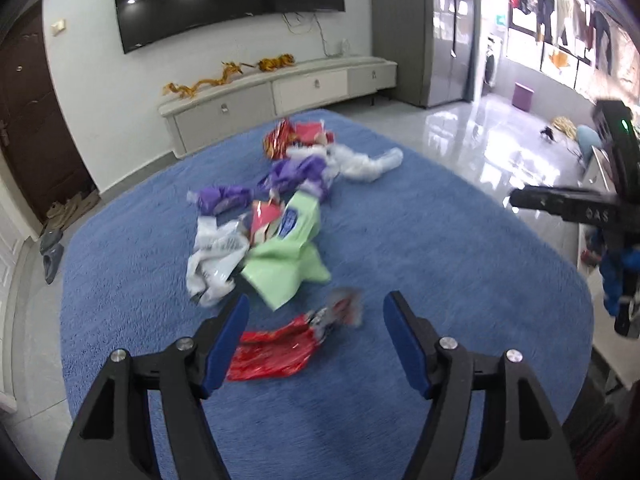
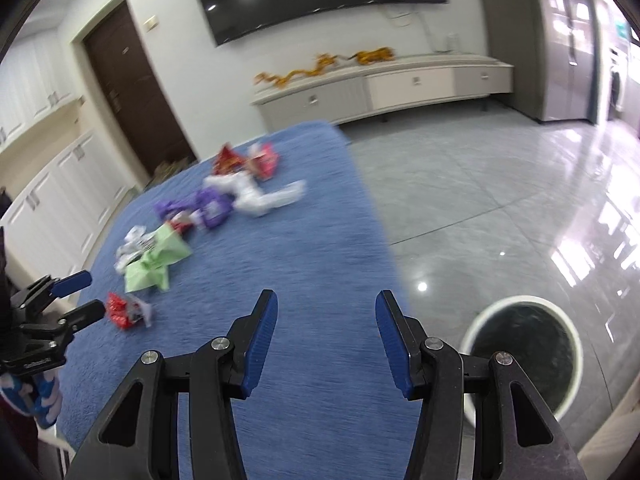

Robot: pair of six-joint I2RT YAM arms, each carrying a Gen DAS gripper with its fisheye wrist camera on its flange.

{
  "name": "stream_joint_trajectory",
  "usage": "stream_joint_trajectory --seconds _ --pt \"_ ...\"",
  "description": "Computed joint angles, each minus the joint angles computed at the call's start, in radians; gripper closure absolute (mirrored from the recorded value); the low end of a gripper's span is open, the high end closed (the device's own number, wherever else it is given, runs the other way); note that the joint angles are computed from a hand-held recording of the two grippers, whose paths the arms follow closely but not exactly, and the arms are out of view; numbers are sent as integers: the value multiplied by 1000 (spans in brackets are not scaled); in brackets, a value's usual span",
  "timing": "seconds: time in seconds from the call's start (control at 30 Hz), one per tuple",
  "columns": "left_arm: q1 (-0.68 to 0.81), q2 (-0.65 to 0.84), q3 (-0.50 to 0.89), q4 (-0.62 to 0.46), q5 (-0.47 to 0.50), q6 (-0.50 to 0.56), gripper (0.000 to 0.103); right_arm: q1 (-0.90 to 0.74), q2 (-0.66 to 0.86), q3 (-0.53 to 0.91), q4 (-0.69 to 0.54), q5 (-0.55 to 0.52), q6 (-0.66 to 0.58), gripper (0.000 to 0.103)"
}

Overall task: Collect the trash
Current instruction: 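Move both grippers back over the wrappers on the rug, then grasp the red wrapper with the left gripper while the right grasps the green bag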

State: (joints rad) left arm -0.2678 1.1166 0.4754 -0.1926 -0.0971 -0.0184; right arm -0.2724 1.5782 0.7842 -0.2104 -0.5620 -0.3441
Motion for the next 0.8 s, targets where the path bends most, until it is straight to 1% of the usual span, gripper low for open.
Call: stream_joint_trajectory --seconds 0.17,0.23,0.37,0.5,0.6,0.63,0.67,0.77,0.8 --pt "97 34 -35 38 133 142 35 195 20 3 13 65 67 52" --pt "96 74 -26 56 153 159 35 260 37 25 6 89 105 52" --pt "136 179 -15 120 218 231 35 355 72 75 -12 96 178 52" --pt "183 274 -1 182 284 257 35 441 116 137 -47 93 228 52" --pt "228 318 -11 232 327 261 36 497 178 196 -69 68 280 52" --pt "245 326 -16 244 345 261 39 508 194 213 -75 60 293 52" --pt "267 334 -18 248 371 261 45 523 219 235 -78 54 312 52" --pt "321 330 -16 239 445 259 53 562 283 295 -73 52 370 52" --pt "329 333 -16 239 455 259 53 571 301 310 -68 51 387 52"
